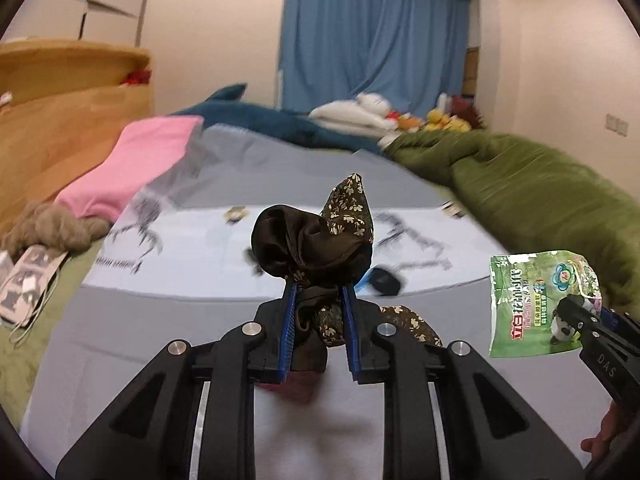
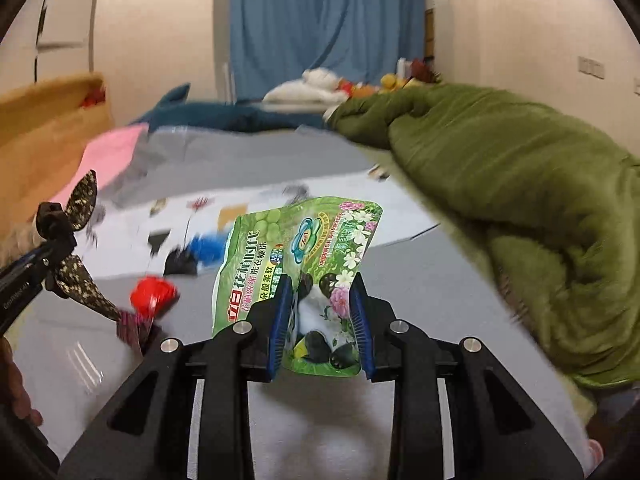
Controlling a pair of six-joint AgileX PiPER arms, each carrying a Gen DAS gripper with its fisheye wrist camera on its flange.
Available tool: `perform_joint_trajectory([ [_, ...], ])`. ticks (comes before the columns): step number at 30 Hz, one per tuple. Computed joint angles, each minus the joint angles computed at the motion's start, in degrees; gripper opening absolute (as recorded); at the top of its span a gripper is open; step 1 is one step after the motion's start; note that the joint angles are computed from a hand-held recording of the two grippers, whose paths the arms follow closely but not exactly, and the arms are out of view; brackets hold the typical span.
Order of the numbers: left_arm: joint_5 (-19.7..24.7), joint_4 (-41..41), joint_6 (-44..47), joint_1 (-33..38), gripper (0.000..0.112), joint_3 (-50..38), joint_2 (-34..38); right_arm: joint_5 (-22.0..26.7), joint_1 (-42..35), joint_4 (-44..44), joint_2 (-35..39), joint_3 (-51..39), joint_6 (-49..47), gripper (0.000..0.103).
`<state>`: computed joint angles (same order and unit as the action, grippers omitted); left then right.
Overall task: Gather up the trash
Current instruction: 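Carry the snack bag and scrunchie to the pink bin and open both tools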
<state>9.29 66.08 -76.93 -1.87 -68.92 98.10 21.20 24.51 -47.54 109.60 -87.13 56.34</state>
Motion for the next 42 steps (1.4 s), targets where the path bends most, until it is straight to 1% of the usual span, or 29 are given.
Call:
perform_joint_trajectory([
  [2,1.38,-8.47,7.86,-2.96,0.021,-2.60,-0.66,0.11,-1.49,-1.14,-3.53,1.94,0.55,0.030],
  [6,4.70,-16.60,15.30,-10.12,0.021,-7.95,-1.26,-0.68,-6.32,0.04,-12.75,7.46,-1.40,0.030],
  [8,5.93,-18.59,16.68,-13.82,0.021,-10.62,-1.08,-1.68,-9.55,0.89,-17.40,10.67,-3.06,0.030],
  [11,8.53,-18.60,16.57,-21.52,0.021,-16.06,0.45,-2.75,-15.12,3.41,-23.75,15.06,-6.45,0.030],
  [12,9.16,-18.20,16.23,-23.30,0.021,-17.13,0.86,-3.36,-17.68,6.48,-25.80,16.52,-9.70,0.030],
  [16,12.23,-19.42,16.95,-32.04,0.021,-23.00,4.33,-6.33,-28.90,27.86,-32.27,22.31,-32.43,0.030],
  [18,13.70,-21.47,18.53,-36.17,0.021,-26.41,6.79,-7.64,-35.56,39.00,-35.64,26.22,-43.89,0.030],
  [20,14.78,-23.47,20.33,-39.78,0.021,-29.04,8.98,-8.00,-41.87,49.92,-38.25,29.52,-55.35,0.030],
  [22,16.49,-26.38,23.25,-44.01,0.021,-33.57,12.47,-7.03,-49.57,61.13,-40.89,32.73,-66.81,0.030],
  [23,16.90,-27.53,24.07,-45.12,0.021,-34.25,13.11,-6.72,-52.71,66.54,-41.41,34.07,-72.54,0.030],
  [25,18.58,-32.26,28.07,-48.74,0.021,-39.78,17.27,-5.57,-58.77,76.87,-42.45,36.40,-84.00,0.030],
  [26,19.66,-33.79,29.67,-50.54,0.021,-42.72,19.51,-4.24,-63.06,81.70,-42.55,37.52,-89.72,0.030],
  [28,20.73,-34.91,31.13,-53.07,0.021,-45.46,22.15,-2.17,-70.60,90.87,-42.01,39.50,-101.18,0.030],
  [29,22.04,-37.09,33.27,-54.72,0.021,-48.61,24.76,-0.71,-73.97,95.31,-42.16,40.59,-106.91,0.030],
  [31,23.76,-40.29,36.10,-56.20,0.021,-51.80,27.77,1.50,-81.05,103.41,-39.80,42.15,-117.82,0.030],
  [34,28.06,-45.43,40.24,-58.58,0.021,-58.39,33.33,2.31,-86.42,108.48,-36.55,43.84,-126.17,0.030],
  [36,31.92,-47.24,42.67,-60.15,0.021,-63.97,37.49,2.39,-88.69,111.92,-34.29,44.97,-131.86,0.030],
  [38,35.97,-50.32,45.45,-60.75,0.021,-69.60,41.44,1.17,-89.64,114.34,-31.81,46.33,-136.54,0.030],
  [39,38.91,-51.53,46.51,-61.09,0.021,-74.00,44.65,0.45,-89.51,115.24,-30.91,46.77,-137.83,0.030],
  [41,42.70,-52.23,47.16,-61.25,0.021,-79.32,48.29,-0.97,-89.64,116.55,-27.94,47.35,-140.14,0.030],
  [42,45.99,-53.66,48.28,-60.97,0.022,-84.39,51.40,-1.45,-89.88,117.92,-26.44,47.68,-142.02,0.030],
])
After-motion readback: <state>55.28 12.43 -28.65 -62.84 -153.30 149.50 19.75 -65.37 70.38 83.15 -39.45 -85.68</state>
